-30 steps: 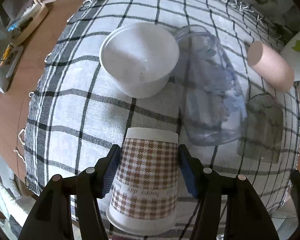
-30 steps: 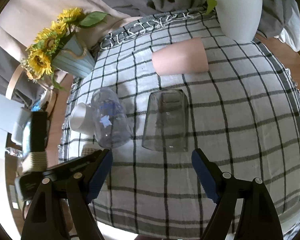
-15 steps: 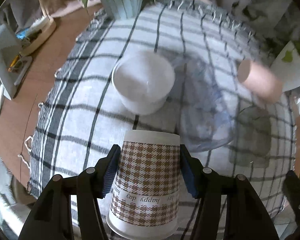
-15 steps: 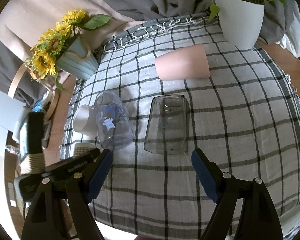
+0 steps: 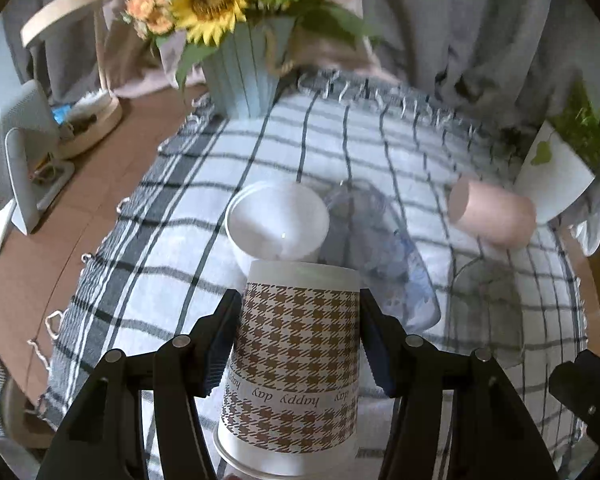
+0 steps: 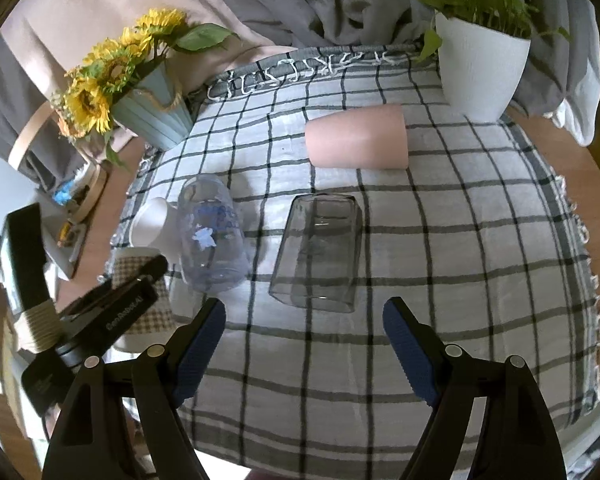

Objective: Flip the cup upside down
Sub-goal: 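Rotate the held cup with the left gripper so its rim faces down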

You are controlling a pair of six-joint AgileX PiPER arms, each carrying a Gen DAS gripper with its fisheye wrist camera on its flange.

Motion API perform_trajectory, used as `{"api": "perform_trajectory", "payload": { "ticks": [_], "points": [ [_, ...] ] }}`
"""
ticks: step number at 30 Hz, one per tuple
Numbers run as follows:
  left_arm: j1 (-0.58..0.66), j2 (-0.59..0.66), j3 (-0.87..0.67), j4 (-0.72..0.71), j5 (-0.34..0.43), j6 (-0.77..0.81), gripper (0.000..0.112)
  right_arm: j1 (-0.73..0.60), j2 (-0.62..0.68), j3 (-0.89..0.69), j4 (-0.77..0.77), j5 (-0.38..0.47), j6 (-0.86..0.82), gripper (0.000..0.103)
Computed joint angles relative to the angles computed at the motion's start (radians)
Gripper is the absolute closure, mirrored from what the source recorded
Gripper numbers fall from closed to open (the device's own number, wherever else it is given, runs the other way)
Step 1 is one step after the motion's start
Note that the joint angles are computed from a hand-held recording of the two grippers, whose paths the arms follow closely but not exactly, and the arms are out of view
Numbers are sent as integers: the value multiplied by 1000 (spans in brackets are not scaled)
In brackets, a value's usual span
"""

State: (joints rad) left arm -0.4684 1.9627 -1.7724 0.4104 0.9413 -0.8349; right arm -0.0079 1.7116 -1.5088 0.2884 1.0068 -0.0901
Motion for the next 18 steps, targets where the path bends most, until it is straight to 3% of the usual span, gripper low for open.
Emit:
{"api": "perform_trajectory", "payload": {
  "ticks": [7,13,18],
  "points": [
    [-47,-111,336,349,-254,-379,55,70,-22,34,-141,-66,17,22],
    [-94,-179,476,571,-285,-615,55,138,-43,80,-189,-90,-26,22],
    [-118,-241,539,553,-270,-629,55,159,-65,111,-180,-95,-60,22]
  ]
}}
